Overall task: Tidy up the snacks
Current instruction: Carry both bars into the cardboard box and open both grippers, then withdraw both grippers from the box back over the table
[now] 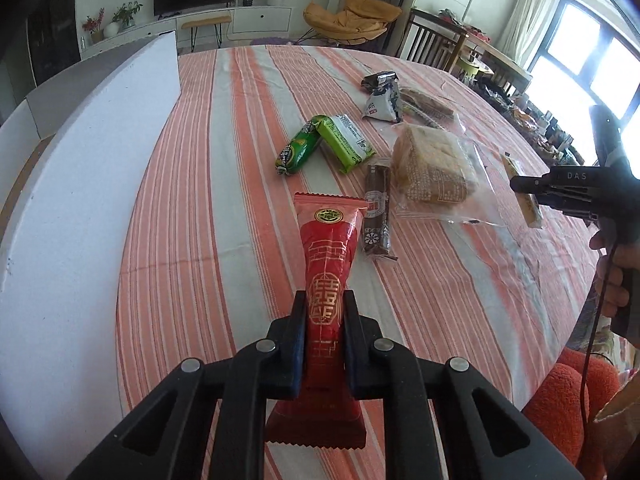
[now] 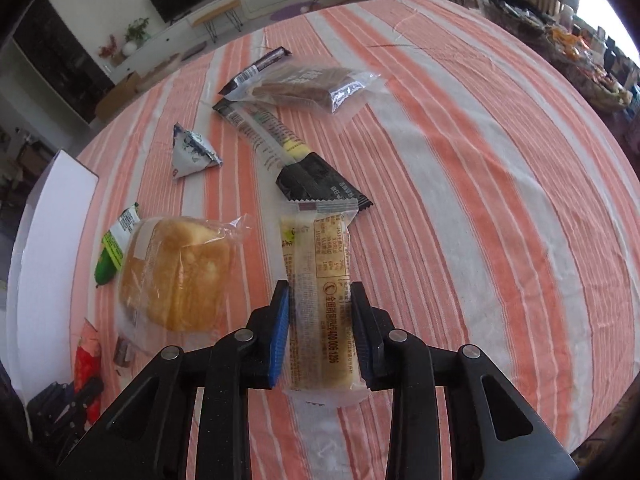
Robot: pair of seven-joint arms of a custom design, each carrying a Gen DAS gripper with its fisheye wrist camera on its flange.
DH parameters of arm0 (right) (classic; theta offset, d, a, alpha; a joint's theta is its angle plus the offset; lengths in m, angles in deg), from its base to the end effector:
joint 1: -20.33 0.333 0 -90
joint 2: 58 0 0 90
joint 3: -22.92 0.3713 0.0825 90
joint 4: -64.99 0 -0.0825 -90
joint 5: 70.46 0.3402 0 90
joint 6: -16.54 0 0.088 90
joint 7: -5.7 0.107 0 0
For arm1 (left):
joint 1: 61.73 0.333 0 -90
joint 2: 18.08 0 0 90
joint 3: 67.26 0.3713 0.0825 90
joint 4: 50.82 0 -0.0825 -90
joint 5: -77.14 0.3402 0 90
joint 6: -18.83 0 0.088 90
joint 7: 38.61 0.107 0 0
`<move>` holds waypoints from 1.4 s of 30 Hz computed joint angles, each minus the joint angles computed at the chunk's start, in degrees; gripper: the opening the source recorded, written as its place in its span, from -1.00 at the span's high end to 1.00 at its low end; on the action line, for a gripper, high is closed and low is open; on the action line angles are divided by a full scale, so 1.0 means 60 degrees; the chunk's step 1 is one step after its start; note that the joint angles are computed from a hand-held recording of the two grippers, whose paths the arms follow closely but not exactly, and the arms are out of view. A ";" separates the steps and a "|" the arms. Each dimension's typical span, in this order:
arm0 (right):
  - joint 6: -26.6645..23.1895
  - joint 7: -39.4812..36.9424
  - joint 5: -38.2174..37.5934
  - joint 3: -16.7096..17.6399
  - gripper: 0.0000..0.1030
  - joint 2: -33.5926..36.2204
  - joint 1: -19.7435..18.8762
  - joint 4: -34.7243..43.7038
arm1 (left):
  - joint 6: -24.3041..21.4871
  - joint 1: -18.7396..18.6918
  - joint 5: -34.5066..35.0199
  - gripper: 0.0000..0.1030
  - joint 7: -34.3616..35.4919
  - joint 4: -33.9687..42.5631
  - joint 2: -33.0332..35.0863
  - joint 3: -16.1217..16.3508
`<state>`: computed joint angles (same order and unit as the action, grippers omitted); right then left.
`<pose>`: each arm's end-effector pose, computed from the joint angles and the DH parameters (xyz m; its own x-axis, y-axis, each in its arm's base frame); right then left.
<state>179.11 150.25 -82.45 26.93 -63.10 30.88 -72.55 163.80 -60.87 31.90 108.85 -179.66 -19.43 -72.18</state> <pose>0.4665 0.1332 0.4921 -0.4088 -0.8609 -0.3028 -0.7589 0.5050 -0.4112 0.5073 -0.0287 0.4864 -0.5077 -0.8355 0.2102 -0.7761 0.3377 -0.5325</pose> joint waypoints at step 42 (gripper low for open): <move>-0.4327 0.6948 -0.7859 -0.3583 -0.49 0.1090 0.7774 0.2742 | -0.1405 0.1539 -0.2230 -0.95 0.1140 0.0201 -0.1703 0.1305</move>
<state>153.14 191.94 -129.61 5.43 -56.56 77.52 -56.10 155.37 -51.63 18.52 115.69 -178.45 -29.64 -64.35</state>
